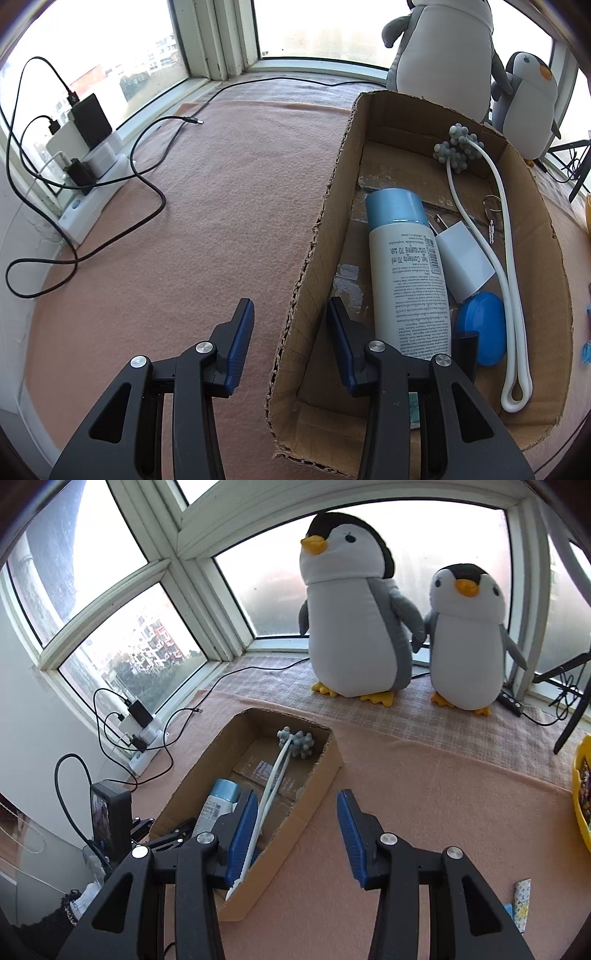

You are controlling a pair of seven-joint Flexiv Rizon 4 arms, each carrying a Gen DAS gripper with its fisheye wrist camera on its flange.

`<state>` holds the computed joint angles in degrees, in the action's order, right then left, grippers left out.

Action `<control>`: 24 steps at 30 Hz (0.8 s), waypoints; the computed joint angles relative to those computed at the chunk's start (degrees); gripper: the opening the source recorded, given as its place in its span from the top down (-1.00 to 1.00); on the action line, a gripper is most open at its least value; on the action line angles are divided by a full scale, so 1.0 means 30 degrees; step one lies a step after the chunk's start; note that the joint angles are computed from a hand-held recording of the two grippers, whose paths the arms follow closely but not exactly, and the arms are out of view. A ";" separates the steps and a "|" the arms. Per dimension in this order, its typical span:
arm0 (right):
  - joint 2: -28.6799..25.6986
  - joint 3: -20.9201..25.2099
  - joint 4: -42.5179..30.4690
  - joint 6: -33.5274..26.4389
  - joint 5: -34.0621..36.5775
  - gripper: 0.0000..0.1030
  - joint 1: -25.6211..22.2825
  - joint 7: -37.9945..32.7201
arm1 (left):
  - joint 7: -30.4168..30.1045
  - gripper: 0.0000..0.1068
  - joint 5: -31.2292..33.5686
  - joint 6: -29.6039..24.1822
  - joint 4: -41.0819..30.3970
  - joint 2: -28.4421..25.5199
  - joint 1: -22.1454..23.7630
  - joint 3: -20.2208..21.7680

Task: Organize rigid objects
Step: 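Move the right gripper to the pink-white bottle on the carpet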

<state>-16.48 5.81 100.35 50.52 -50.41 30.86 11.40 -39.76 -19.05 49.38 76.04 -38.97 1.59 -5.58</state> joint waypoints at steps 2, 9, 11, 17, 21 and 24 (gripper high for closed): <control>0.1153 0.0193 0.0945 -0.1163 -0.0527 0.20 0.0246 0.0788 | 0.0078 0.27 0.0021 0.0055 0.0018 -0.0002 0.0008 -0.0025; 0.4216 0.2428 0.3269 -0.5186 0.0522 0.16 0.0239 0.2240 | 0.0185 0.27 0.0109 0.0142 0.0023 0.0004 -0.0031 -0.0014; 0.4731 0.3056 0.3600 -0.6516 0.1102 0.16 0.0389 0.2418 | 0.0185 0.27 0.0135 0.0163 0.0027 0.0011 -0.0049 -0.0003; 0.5470 0.4273 0.4682 -0.8243 0.2550 0.16 0.0880 0.4026 | 0.0176 0.26 0.0228 0.0282 0.0077 0.0043 -0.0100 0.0040; 0.5290 0.4476 0.5045 -0.8721 0.3303 0.17 0.1184 0.4927 | 0.0172 0.26 0.0301 0.0316 0.0092 0.0063 -0.0121 0.0067; 0.5111 0.4399 0.5411 -0.8500 0.3820 0.17 0.1210 0.5529 | 0.0182 0.26 0.0357 0.0327 0.0087 0.0070 -0.0130 0.0083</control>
<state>-1.14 19.00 116.58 25.03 -38.95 34.49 27.98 -39.21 -17.98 50.36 76.30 -38.75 1.20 -5.34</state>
